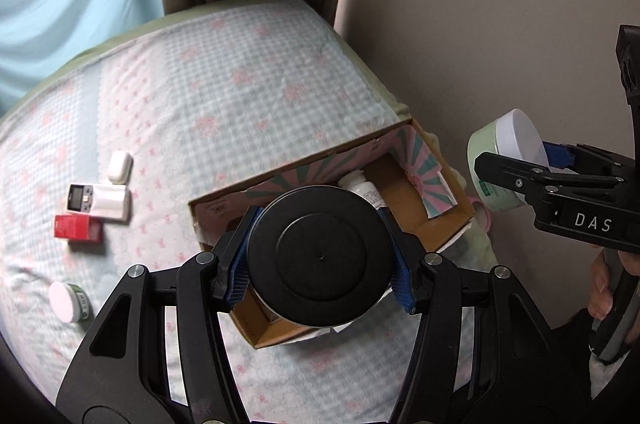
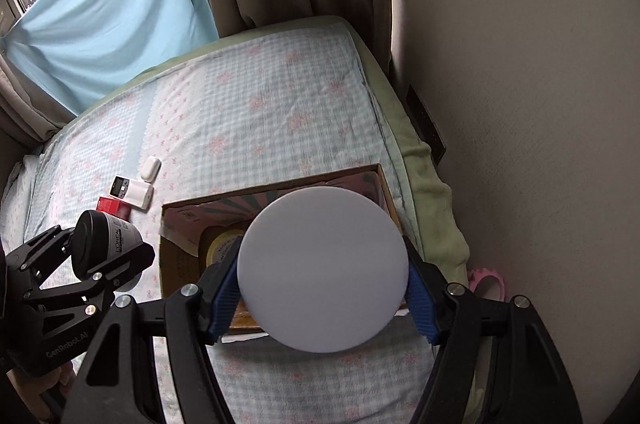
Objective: Organize rigid objects
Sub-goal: 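Lift both jars and carry them over the cardboard box, then lower both jars into the box and open both grippers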
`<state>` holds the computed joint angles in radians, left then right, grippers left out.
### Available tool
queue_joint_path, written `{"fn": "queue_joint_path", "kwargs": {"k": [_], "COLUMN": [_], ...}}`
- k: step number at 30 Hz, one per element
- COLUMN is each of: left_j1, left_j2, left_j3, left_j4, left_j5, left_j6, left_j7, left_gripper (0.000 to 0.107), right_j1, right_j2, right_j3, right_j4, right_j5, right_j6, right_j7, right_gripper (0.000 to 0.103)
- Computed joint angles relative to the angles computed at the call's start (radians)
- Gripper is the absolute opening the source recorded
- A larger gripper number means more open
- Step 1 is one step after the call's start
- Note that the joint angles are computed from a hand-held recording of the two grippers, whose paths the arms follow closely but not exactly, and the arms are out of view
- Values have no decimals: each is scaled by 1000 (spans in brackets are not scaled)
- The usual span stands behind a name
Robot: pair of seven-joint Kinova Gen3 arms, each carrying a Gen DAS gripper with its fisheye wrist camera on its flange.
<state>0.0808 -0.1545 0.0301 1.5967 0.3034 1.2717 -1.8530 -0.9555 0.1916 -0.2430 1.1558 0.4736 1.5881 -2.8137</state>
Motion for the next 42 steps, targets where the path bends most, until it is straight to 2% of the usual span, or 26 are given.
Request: {"fn": "queue_joint_path", "kwargs": {"k": [12, 19, 24, 25, 26, 27, 28, 31, 42], "left_j1": [37, 50, 59, 61, 60, 60, 57, 55, 30], "left_j2": [164, 196, 207, 207, 199, 188, 174, 159, 94], "left_j3": [56, 62, 67, 68, 67, 66, 64, 62, 37], "left_j4": [136, 159, 146, 142, 144, 148, 156, 160, 168], "left_j5": [-94, -147, -164, -167, -163, -160, -149, -145, -118], "left_j6": [-175, -201, -196, -193, -197, -204, -216, -215, -162], "left_j7": [23, 41, 56, 64, 61, 57, 45, 30, 14], "left_gripper": [53, 53, 53, 55, 78, 101, 103, 103, 103], "right_j1": [123, 155, 168, 167, 164, 146, 131, 115, 95], "right_j2": [5, 17, 26, 29, 28, 21, 13, 4, 5], "right_j3": [18, 28, 30, 32, 28, 33, 32, 21, 10], "right_j4": [268, 311, 293, 289, 290, 297, 304, 315, 309], "right_j5": [-117, -154, -171, -174, -162, -134, -100, -48, -34], "right_j6": [-246, -298, -286, -281, -281, -285, -288, -297, -292], "right_j7": [-43, -52, -30, -29, -39, -58, -78, -81, -95], "right_gripper": [67, 67, 67, 67, 71, 96, 103, 103, 103]}}
